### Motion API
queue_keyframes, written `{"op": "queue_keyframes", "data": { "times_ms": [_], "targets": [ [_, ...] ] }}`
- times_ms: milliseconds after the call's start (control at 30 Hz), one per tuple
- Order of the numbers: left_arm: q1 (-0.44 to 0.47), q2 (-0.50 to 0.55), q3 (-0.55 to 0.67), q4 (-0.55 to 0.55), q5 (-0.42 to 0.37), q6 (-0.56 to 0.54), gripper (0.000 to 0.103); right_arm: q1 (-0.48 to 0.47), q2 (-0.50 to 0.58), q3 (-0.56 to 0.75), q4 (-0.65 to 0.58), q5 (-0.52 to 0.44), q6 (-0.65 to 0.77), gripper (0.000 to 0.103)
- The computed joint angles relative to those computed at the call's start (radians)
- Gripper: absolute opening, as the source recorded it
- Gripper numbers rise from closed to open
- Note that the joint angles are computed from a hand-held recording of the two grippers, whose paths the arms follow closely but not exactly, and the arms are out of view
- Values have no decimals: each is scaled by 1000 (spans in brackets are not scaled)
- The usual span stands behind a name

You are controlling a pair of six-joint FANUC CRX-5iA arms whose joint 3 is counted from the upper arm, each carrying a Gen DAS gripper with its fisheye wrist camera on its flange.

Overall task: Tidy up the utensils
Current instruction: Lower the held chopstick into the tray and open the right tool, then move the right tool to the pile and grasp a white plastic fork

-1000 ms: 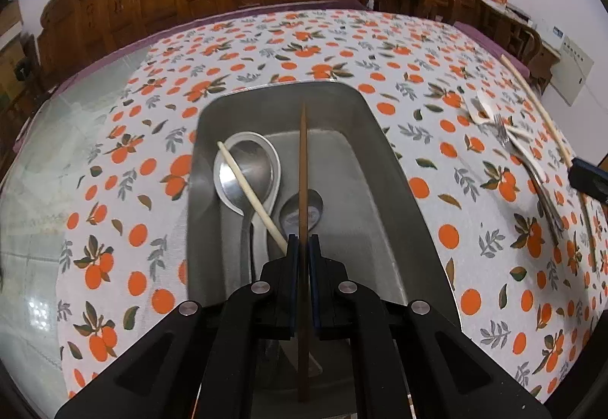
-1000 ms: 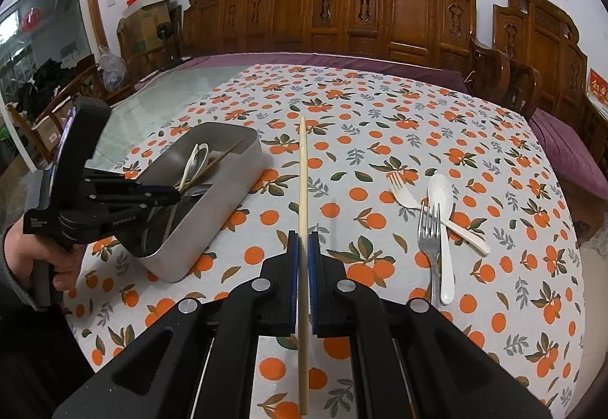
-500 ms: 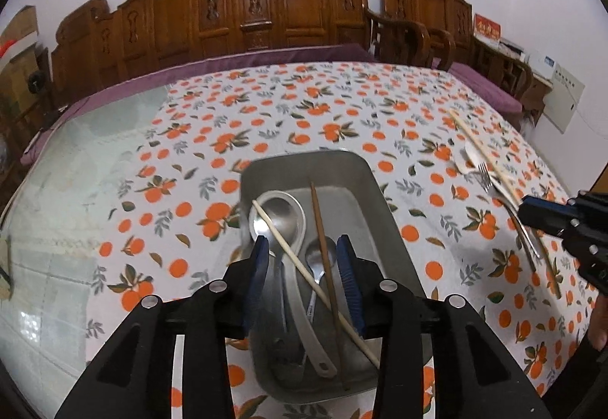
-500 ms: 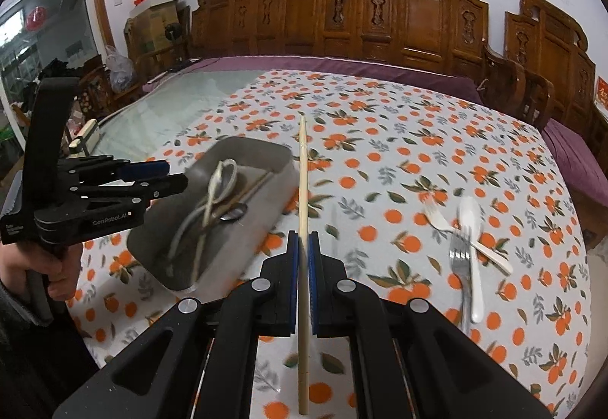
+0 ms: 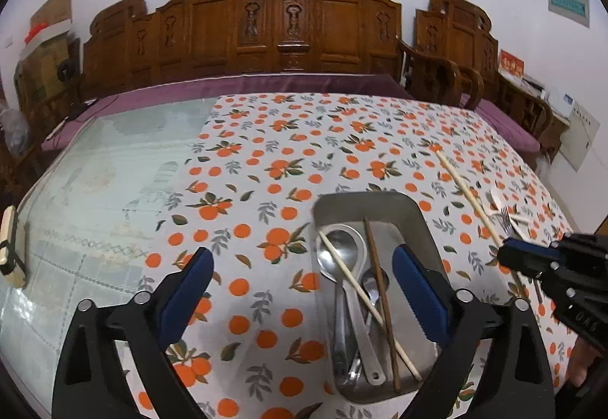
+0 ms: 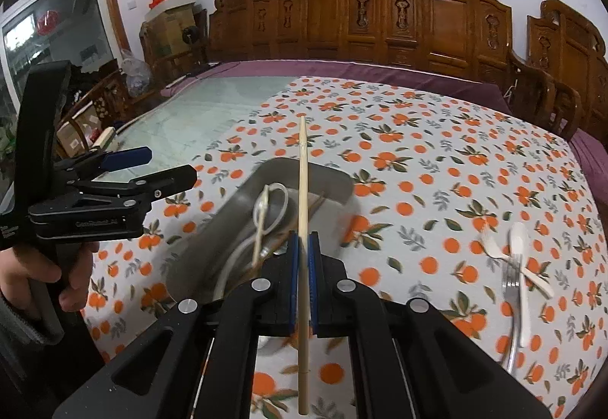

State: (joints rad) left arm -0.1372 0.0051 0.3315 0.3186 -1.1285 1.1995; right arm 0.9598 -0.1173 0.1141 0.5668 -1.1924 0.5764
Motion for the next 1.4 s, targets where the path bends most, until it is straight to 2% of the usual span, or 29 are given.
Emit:
{"op": "queue_keyframes", "data": {
  "times_ms": [433, 767, 900, 1133, 1233, 1400],
  "targets": [
    [70, -2, 8, 28, 3, 12, 93, -39, 99, 77, -37, 75, -48, 6],
    [68, 1, 12, 23, -5, 9, 93, -68, 154, 75, -62, 77, -89, 6],
    [63, 3, 11, 18, -7, 9, 93, -75, 150, 59, -98, 86, -91, 6],
    [46, 3, 10, 14, -9, 8, 93, -61, 127, 35, -90, 84, -96, 7],
    [32, 5, 12, 11, -11, 11, 93, -54, 105, 22, -72, 85, -69, 7],
    [-3, 1, 12, -8, -2, 7, 93, -80, 78, 27, -124, 96, -26, 7]
  ]
}}
